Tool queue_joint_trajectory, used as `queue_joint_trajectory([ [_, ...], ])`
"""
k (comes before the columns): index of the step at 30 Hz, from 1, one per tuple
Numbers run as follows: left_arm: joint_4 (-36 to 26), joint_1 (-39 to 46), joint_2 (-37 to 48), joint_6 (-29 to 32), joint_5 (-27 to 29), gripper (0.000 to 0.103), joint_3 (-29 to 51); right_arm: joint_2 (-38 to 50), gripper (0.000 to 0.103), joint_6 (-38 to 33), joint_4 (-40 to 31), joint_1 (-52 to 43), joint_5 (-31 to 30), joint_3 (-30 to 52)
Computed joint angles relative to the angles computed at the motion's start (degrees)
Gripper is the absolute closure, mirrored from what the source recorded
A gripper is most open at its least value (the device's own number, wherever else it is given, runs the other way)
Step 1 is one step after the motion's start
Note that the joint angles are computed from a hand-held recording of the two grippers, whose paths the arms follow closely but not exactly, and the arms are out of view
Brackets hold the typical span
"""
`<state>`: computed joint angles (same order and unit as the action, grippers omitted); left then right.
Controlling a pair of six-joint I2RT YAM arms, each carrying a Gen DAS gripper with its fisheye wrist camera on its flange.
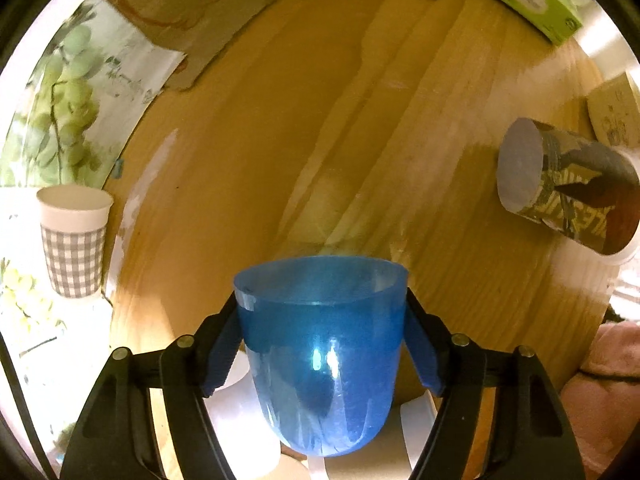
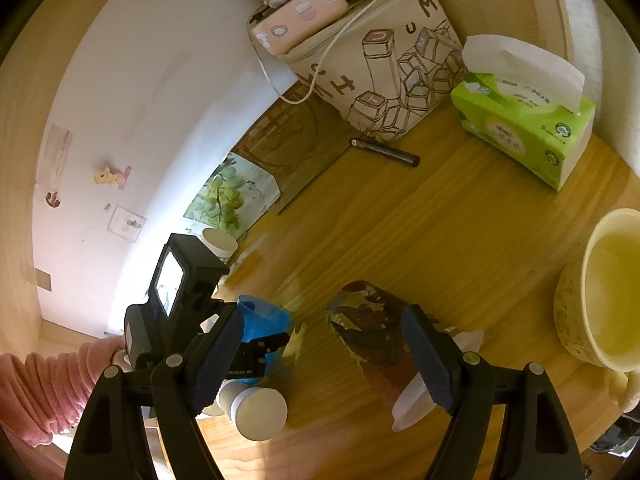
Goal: Flip cup upright
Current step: 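Close the left tool around the blue cup's body, then lift the blue cup with the left tool and turn it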
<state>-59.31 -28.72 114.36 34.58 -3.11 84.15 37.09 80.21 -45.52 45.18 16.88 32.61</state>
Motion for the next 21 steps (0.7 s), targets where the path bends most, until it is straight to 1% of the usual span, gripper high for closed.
queue_joint_trajectory([
  [5, -2.3, 1.3, 0.5, -3.2, 0.4, 0.027, 3.2, 0.4, 0.021, -0.7, 0.8, 0.3, -0.4, 0.2],
  [8, -4.5, 2.6, 0.5, -5.0, 1.5, 0.027, 6.8, 0.6, 0.021, -1.4, 1.2, 0.5, -0.7, 0.5],
  [16, -7.2, 5.2, -6.6, -8.4, 3.4, 0.027, 6.9, 2.5, 0.021, -3.8, 1.9, 3.9, 0.3, 2.6],
  [17, -6.3, 5.7, -9.2, -8.7, 3.7, 0.027, 3.9, 2.8, 0.021, -4.2, 1.9, 4.4, 0.5, 3.1],
  [21, -8.2, 5.1, -15.7, -12.3, 3.7, 0.027, 1.5, 3.6, 0.021, -5.2, 1.5, 6.8, 1.7, 4.6],
])
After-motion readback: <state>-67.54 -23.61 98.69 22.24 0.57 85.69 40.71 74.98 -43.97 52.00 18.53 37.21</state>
